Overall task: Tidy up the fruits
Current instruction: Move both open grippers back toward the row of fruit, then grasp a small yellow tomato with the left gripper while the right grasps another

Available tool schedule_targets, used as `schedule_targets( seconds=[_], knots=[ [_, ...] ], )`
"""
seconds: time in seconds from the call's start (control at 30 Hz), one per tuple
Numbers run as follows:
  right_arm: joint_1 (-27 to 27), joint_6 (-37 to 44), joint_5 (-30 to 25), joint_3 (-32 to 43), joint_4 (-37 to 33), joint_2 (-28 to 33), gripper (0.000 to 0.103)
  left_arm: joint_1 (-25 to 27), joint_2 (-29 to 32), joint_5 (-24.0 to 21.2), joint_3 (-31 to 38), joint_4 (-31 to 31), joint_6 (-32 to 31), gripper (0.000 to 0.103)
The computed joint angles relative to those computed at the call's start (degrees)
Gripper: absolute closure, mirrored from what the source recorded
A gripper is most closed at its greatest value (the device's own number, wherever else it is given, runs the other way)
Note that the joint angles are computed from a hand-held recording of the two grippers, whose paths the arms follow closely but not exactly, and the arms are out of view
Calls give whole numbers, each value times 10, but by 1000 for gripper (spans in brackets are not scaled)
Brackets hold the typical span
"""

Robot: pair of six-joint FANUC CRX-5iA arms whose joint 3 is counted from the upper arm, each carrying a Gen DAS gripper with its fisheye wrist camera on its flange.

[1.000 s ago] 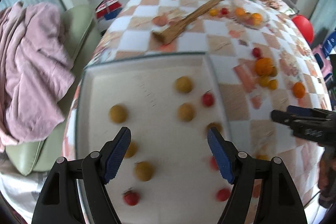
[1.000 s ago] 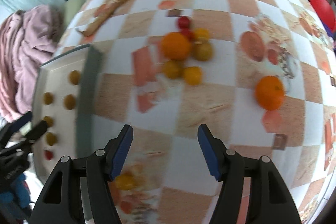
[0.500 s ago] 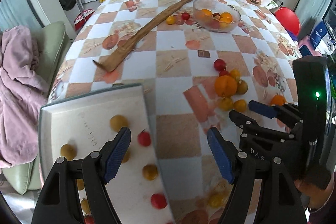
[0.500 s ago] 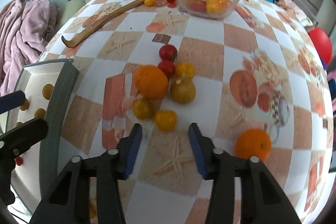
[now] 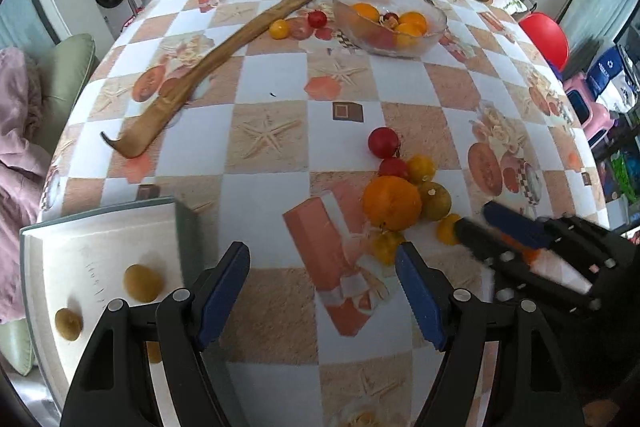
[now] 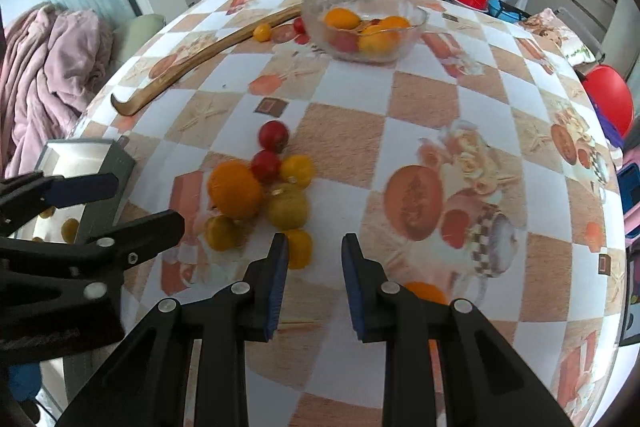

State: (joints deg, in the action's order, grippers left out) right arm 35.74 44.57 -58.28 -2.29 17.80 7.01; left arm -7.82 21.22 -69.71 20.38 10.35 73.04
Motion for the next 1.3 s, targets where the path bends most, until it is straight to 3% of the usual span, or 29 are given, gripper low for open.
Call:
schedule_targets(
  seconds=[0.4, 0.6, 0.7, 0.9, 0.97, 1.3],
  knots=[
    [-45, 55, 15, 5, -86, -15, 75, -34, 25, -2, 16, -24, -15, 27],
    [-82, 96, 12, 30, -170, -17, 75, -43, 26, 10, 12, -36, -20, 29],
    [-87, 106, 6, 34, -183, -18, 75, -43, 23, 16, 6, -27, -29, 39],
    [-92, 120, -2, 41, -205, -20, 69, -47, 18, 22, -2, -12, -56, 67],
    [-93, 125, -5, 44, -209, -20, 63, -47, 18, 22, -4, -6, -62, 83],
    [-67, 158, -34, 75, -189, 17, 62, -17, 10, 6, -12, 0, -39, 83]
  ],
)
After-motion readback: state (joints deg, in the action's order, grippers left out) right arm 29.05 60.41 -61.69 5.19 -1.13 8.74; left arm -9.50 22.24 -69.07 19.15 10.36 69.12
